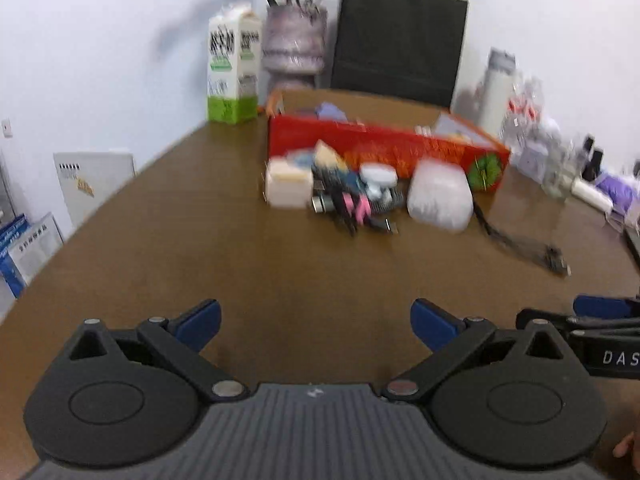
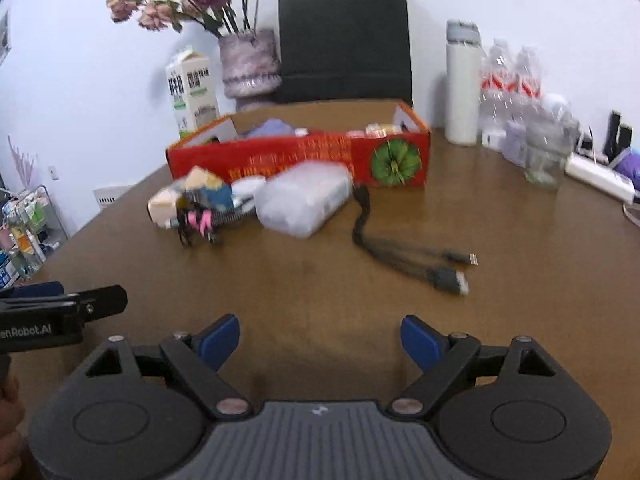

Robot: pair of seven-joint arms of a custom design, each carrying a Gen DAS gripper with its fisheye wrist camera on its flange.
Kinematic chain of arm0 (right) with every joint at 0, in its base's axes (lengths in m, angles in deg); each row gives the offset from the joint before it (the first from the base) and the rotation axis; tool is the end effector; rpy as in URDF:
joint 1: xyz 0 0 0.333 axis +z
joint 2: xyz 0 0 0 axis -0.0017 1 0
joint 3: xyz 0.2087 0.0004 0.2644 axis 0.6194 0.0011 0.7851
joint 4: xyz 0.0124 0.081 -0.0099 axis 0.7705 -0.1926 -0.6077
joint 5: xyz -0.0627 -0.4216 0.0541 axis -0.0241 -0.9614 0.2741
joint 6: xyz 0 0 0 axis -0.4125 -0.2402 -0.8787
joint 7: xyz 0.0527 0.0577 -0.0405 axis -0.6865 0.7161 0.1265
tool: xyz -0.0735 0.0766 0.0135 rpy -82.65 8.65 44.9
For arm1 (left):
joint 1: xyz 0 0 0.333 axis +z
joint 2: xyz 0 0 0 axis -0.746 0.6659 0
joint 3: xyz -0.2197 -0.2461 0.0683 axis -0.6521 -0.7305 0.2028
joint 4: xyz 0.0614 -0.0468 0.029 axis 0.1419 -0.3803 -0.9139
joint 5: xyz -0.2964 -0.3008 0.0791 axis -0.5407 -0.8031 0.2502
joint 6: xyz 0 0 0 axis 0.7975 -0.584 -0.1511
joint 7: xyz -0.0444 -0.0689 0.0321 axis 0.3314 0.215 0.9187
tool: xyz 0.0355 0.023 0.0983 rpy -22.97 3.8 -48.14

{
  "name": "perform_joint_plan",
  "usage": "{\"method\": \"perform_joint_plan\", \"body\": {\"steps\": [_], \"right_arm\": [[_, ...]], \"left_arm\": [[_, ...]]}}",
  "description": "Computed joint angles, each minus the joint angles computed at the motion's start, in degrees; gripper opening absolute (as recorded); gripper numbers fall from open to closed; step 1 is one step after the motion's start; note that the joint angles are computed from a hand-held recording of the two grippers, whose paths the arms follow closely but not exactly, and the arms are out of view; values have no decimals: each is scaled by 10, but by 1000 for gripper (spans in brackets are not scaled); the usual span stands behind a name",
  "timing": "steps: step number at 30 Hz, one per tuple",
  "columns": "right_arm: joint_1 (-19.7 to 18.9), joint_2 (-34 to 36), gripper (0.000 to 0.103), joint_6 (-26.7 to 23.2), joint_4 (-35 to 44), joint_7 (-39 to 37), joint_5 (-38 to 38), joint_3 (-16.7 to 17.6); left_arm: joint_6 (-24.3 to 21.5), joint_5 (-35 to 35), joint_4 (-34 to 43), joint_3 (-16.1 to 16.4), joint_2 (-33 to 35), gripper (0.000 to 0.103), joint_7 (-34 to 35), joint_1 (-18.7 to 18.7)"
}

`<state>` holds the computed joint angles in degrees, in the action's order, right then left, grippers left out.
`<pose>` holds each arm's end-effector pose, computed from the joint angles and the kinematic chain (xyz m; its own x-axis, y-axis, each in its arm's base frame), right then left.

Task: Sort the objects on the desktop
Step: 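Move both open tools back over the table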

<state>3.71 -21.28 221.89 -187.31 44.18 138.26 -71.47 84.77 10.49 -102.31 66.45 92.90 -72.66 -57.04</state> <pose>0.6829 0.0632 0.4066 0.3028 -0.9477 -0.1007 -0.6222 -0.1165 -0.7741 0.6450 -0.1886 0.4099 0.1097 -0.9914 0.0713 -0.6072 -0.1237 -0.7849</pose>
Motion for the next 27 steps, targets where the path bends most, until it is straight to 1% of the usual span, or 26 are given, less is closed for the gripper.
{"method": "perform_joint_plan", "body": {"steps": [1, 3, 4, 5, 7, 9, 12, 13, 14, 16, 17, 19, 20, 22, 23, 24, 26, 27], "right_arm": [[3, -1, 88, 1, -5, 4, -8, -4], [0, -5, 88, 21, -18, -13, 4, 2], [-9, -7, 88, 28, -21, -39, 26, 12], [-16, -9, 88, 23, -22, -58, 45, 18], [-28, -14, 88, -9, -22, -83, 85, 19], [-27, -15, 88, -20, -19, -109, 125, 15], [-15, -13, 88, -18, -15, -116, 147, 2], [-10, -12, 88, -16, -14, -112, 143, -2], [-5, -11, 88, -12, -14, -106, 136, -6], [4, -9, 88, -2, -15, -90, 114, -11], [8, -8, 88, 3, -15, -83, 101, -13], [15, -5, 88, 10, -15, -58, 62, -18], [12, -4, 88, 13, -14, -61, 61, -14], [4, -4, 88, 2, -11, -60, 60, -9], [-2, -3, 88, -11, -7, -58, 66, -6], [-8, 0, 88, -35, 3, -48, 70, -6], [-9, 10, 88, -60, 25, -26, 62, -9], [-2, 20, 88, -60, 42, -4, 47, -12]], "left_arm": [[-16, -4, -4, -3, -4, 103, 8, -3], [-35, 49, -10, 4, -13, 103, -45, -16], [-41, 48, -12, 0, -14, 103, -44, -14], [-47, 33, -11, -5, -12, 103, -31, -9], [-56, 19, -9, -10, -10, 103, -22, -7], [-46, 13, -7, -12, -7, 103, -11, -3], [-28, -44, -5, -22, 1, 103, 63, 9], [-31, -48, -4, -20, 2, 103, 69, 6], [-32, -40, -3, -15, 2, 103, 61, 1], [-17, -37, -6, -9, 2, 103, 52, 0], [-13, -42, -8, -8, 1, 103, 50, 2], [-13, -72, -7, -12, 4, 103, 67, 7], [-15, -74, -4, -10, 6, 103, 68, 5], [-15, -76, -2, -7, 8, 103, 71, 2], [-11, -73, -2, -5, 8, 103, 67, 1], [-8, -77, -2, -5, 8, 103, 72, 2], [-9, -83, -1, -5, 9, 103, 80, 2], [-7, -80, 1, -3, 10, 103, 80, 0]]}}
